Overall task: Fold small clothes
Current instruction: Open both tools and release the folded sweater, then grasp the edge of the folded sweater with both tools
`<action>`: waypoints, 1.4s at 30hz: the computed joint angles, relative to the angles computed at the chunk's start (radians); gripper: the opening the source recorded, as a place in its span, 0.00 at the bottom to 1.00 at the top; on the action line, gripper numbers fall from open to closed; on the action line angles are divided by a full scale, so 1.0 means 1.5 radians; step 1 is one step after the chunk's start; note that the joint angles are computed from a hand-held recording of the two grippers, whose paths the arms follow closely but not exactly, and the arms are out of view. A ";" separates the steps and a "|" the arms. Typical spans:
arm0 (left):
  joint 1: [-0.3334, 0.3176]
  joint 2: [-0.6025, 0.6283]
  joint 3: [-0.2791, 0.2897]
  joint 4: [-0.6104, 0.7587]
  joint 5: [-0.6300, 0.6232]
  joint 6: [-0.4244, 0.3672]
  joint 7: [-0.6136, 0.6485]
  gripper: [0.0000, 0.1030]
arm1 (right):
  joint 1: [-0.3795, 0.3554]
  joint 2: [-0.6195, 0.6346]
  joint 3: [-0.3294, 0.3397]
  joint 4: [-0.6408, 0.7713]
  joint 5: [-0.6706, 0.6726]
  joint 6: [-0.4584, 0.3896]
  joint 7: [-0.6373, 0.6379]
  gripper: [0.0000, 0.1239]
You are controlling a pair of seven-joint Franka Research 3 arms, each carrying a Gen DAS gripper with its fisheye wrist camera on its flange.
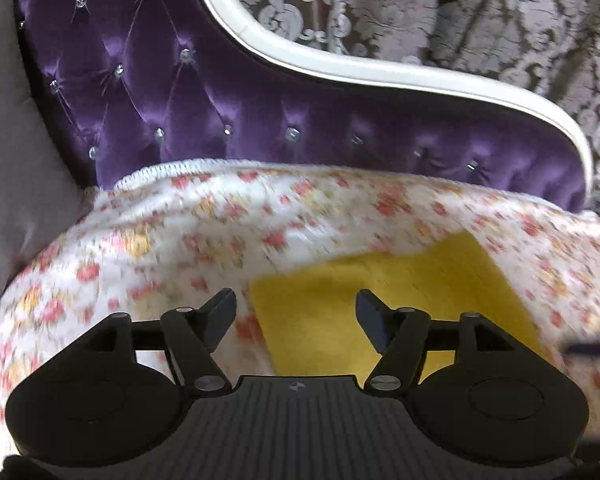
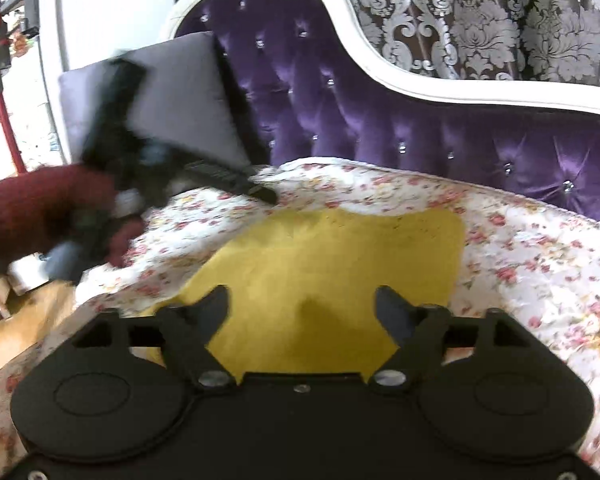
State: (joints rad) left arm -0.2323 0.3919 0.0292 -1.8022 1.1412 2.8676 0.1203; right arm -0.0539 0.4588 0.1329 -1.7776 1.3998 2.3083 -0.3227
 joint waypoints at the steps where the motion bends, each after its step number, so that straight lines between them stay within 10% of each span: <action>1: -0.011 -0.016 0.001 -0.017 0.013 -0.007 -0.015 0.69 | 0.003 0.006 0.000 0.011 -0.003 0.004 0.004 0.83; 10: -0.035 -0.082 -0.051 -0.089 0.107 -0.081 -0.110 0.86 | 0.018 0.027 0.017 0.053 0.010 0.086 -0.020 0.83; 24: -0.024 -0.067 -0.084 -0.120 0.029 -0.096 -0.075 0.87 | 0.053 0.103 0.049 0.144 -0.065 0.196 0.014 0.83; 42: -0.041 -0.096 -0.076 -0.182 0.081 -0.083 -0.164 0.88 | 0.019 0.262 0.073 0.337 -0.324 0.204 0.327 0.83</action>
